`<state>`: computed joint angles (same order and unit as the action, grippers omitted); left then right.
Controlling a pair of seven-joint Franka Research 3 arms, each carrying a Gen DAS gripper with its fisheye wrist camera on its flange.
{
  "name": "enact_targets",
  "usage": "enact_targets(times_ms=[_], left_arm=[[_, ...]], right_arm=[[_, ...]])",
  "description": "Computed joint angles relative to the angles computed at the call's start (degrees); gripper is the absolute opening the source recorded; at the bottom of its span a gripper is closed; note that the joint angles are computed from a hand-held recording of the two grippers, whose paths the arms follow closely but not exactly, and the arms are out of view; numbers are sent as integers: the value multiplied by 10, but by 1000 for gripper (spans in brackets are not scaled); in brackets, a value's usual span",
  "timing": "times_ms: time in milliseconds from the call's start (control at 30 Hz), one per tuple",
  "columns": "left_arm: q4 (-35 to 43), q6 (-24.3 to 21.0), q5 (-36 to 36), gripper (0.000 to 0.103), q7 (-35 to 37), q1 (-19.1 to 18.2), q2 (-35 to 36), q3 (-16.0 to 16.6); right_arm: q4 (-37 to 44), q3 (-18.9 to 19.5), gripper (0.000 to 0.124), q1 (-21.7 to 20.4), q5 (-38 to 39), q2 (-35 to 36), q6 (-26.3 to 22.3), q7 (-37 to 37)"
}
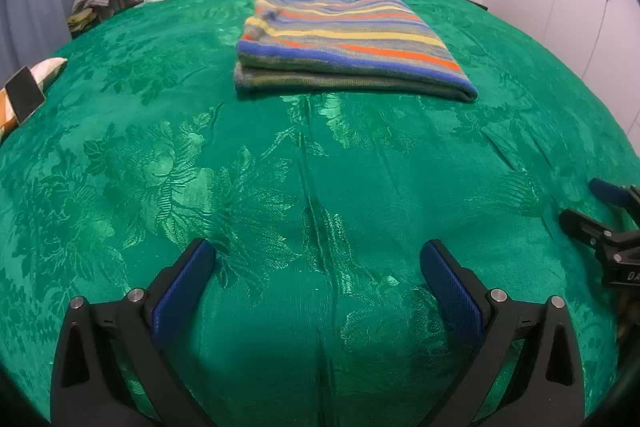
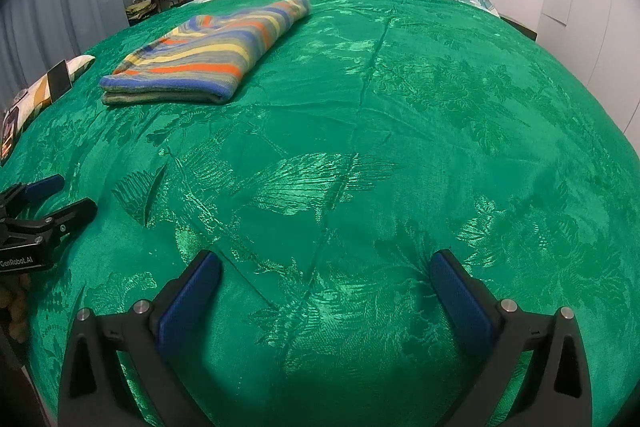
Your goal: Fold small clothes
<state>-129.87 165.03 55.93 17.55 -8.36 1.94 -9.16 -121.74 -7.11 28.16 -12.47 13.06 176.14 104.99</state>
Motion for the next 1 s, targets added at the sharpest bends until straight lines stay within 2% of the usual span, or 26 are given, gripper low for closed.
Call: enact_targets(times_ms=[433, 1000], left_arm=[[2, -2, 7, 102, -8, -1, 2, 1], [6, -2, 9, 102, -11, -3, 5, 2]], right_arm=[[-2, 21, 103, -17, 42, 0, 4, -36], [-2, 9, 103, -5, 42, 0, 3, -35]])
